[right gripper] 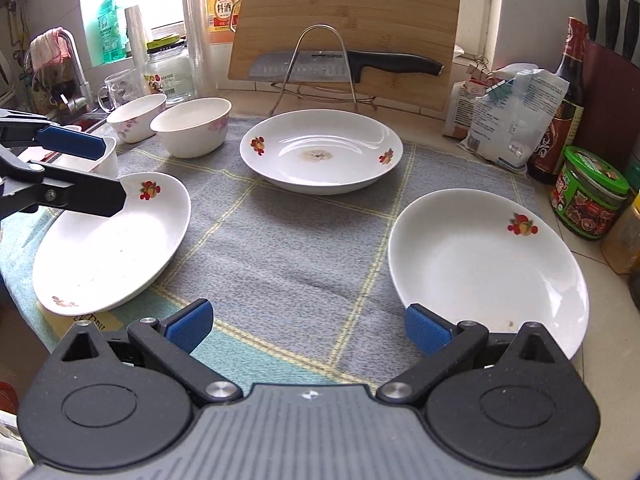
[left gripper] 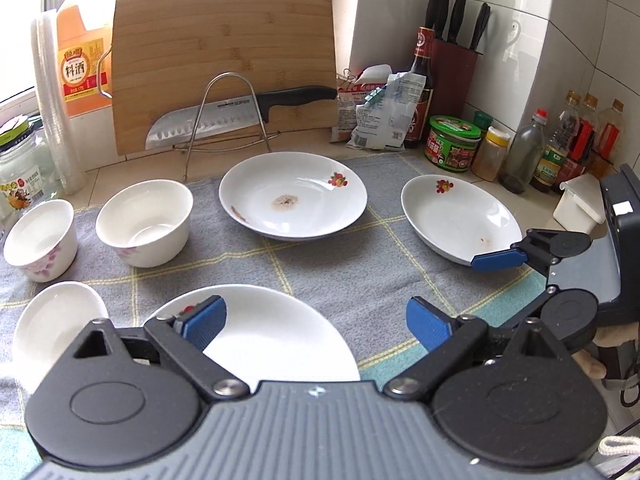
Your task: Organize plates and bowls
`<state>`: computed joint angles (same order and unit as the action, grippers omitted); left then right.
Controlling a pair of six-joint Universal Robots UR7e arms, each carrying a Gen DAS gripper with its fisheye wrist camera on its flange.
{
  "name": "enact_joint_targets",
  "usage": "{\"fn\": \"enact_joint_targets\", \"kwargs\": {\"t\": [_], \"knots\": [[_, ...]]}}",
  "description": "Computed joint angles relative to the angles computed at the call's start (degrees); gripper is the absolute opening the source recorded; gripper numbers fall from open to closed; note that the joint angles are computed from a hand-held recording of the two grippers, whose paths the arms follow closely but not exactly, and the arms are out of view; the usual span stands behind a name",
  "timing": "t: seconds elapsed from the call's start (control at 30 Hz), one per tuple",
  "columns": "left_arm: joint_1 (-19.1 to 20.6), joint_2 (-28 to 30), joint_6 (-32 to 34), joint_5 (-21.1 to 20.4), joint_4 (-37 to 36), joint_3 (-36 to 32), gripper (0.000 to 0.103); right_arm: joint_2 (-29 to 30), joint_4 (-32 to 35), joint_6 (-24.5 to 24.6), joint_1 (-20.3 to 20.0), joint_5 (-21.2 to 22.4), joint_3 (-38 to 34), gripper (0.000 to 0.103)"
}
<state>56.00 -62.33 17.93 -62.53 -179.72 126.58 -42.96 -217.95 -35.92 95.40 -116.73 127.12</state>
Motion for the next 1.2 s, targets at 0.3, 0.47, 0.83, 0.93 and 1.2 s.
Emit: {"fn": "enact_joint_targets", "kwargs": {"t": [0.3, 0.47, 0.83, 0.93, 1.2], "knots": [[5.81, -8.28, 5.90, -1.87, 5.80, 2.67, 0.096, 5.65, 2.42, 6.58, 5.35, -4.53, -5.63, 0.103], [9.22, -12.89, 9.65, -2.57, 11.53, 3.58, 0.096, 7.74, 3.43, 9.13, 7.73, -6.39, -8.47, 0.103], [15.15, -12.34, 17.38, -7.43, 13.55, 2.67, 0.096, 11.25, 12.78, 18.10, 10.91, -9.07, -12.27, 0.103], [15.49, -10.91, 19.87, -8.29, 12.99, 2.14, 0.096, 10.80, 16.83, 21.32, 11.10, -8.40, -12.19, 0.103], [15.68, -7.25, 25.17, -9.05, 10.69, 0.76, 0.098, 11.65, 22.31, 23.07, 11.16, -10.02, -14.59, 0.103]]}}
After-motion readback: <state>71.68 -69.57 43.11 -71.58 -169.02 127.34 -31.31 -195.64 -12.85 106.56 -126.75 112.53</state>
